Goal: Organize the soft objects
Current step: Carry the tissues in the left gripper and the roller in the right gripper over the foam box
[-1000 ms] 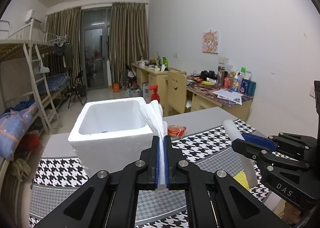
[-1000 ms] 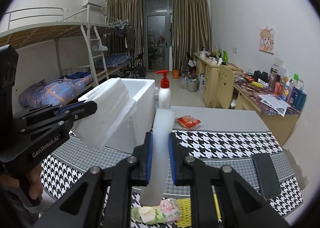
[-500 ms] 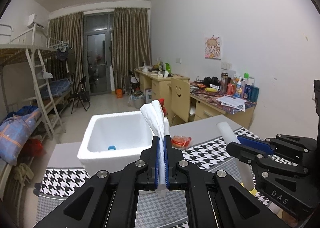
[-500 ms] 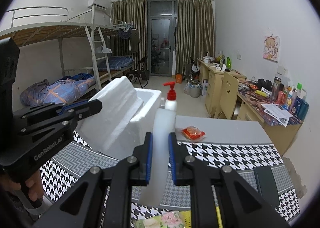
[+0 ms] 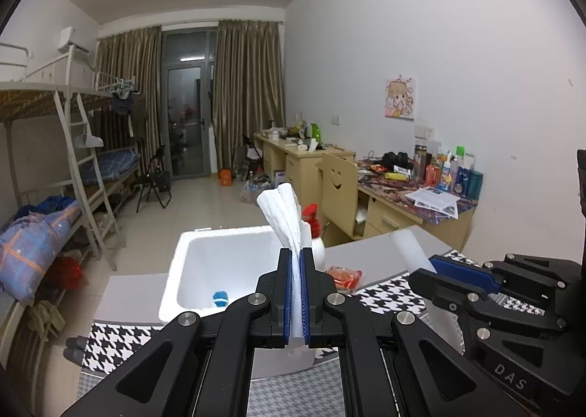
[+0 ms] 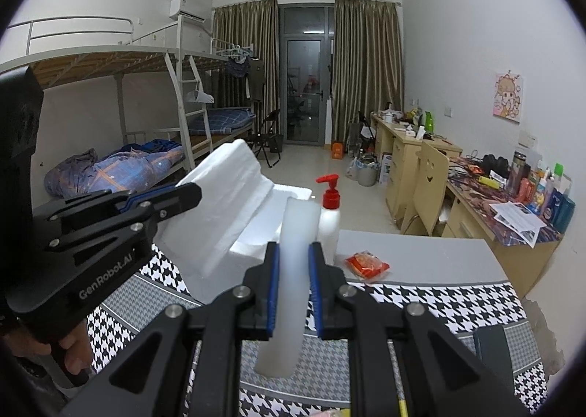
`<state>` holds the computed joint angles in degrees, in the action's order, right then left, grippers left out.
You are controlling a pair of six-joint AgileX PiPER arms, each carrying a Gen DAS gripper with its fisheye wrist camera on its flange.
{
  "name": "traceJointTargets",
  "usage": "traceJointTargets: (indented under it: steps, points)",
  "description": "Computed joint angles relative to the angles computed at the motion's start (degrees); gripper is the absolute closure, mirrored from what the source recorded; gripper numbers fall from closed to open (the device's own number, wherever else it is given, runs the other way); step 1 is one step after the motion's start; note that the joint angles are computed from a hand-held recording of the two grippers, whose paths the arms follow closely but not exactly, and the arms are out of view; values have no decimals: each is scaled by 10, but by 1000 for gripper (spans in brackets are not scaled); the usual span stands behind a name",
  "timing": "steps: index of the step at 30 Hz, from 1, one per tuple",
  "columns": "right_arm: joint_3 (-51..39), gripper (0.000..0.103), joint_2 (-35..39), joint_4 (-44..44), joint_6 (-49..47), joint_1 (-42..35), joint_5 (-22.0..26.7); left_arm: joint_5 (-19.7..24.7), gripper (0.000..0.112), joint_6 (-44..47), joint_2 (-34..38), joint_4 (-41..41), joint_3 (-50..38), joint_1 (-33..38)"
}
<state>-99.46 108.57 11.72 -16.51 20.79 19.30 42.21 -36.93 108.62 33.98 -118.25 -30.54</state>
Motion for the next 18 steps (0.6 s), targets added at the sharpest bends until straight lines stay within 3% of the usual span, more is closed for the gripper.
traceJointTargets:
  steps: [9, 18]
  points:
    - [-73, 84, 35, 2, -2, 5, 38, 32, 108, 26, 45, -18, -87, 20]
    - [-195, 84, 98, -15, 22, 5, 109, 78, 108, 59, 101, -38, -192, 36]
